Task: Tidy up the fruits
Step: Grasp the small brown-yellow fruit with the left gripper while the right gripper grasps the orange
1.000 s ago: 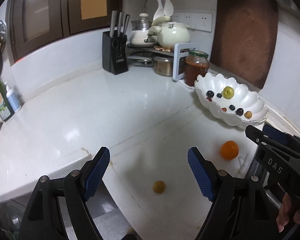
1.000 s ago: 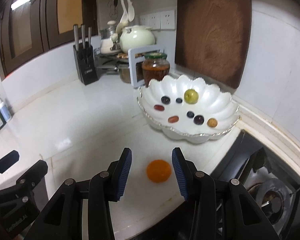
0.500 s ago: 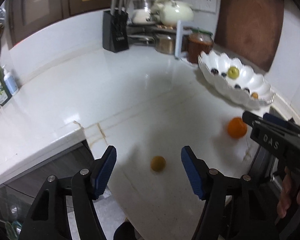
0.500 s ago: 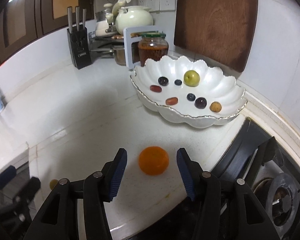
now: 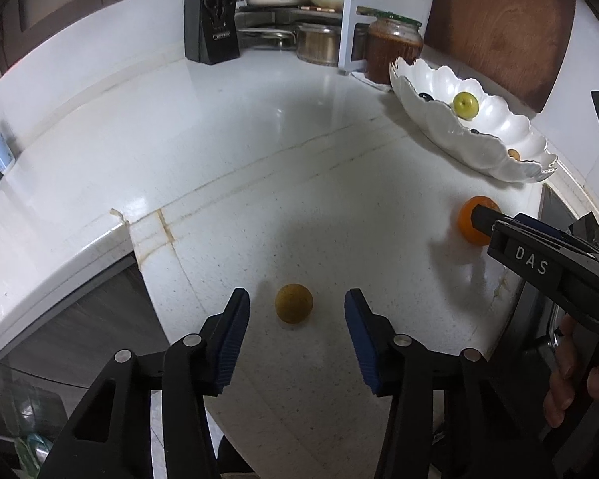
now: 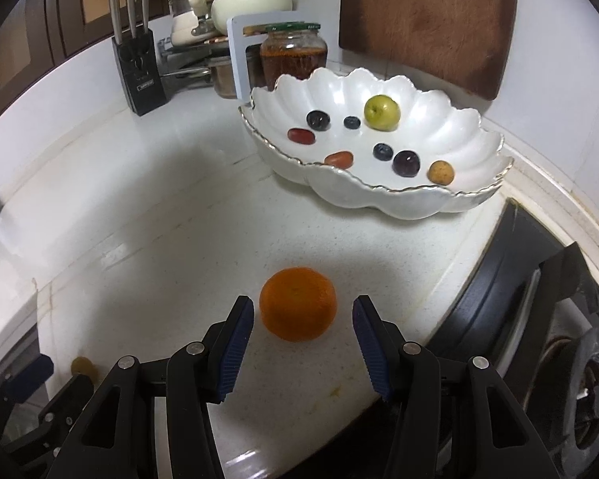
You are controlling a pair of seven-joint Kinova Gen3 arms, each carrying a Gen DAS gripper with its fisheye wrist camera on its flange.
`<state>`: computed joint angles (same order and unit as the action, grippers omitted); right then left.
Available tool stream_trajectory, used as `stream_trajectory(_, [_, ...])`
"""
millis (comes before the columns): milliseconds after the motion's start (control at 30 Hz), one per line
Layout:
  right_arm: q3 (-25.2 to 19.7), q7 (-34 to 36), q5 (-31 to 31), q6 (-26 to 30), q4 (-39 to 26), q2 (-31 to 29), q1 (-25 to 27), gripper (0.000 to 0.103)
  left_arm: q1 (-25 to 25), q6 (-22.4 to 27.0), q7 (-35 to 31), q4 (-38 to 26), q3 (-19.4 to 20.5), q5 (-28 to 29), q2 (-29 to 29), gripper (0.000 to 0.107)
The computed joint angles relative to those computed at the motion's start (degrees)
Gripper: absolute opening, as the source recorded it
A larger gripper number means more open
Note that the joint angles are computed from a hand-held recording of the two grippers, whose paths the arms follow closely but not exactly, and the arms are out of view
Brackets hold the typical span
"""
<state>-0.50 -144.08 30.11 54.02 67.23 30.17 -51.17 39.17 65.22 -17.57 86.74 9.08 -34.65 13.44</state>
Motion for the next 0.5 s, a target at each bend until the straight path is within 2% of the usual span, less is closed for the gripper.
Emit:
stream_trajectory(433, [-0.5,3.3,-4.3,0.0,-2.3,2.2,2.2,0.052,-1.9,-1.7,-1.4,0.0,-0.7,3.6,1.0,0.028])
stream_trajectory(500, [-0.5,4.0,-4.8,0.1,-2.5,2.4,2.4,0.046,-2.2,-2.4,-1.7,0.3,-0.8,4.2,0.9,0.025])
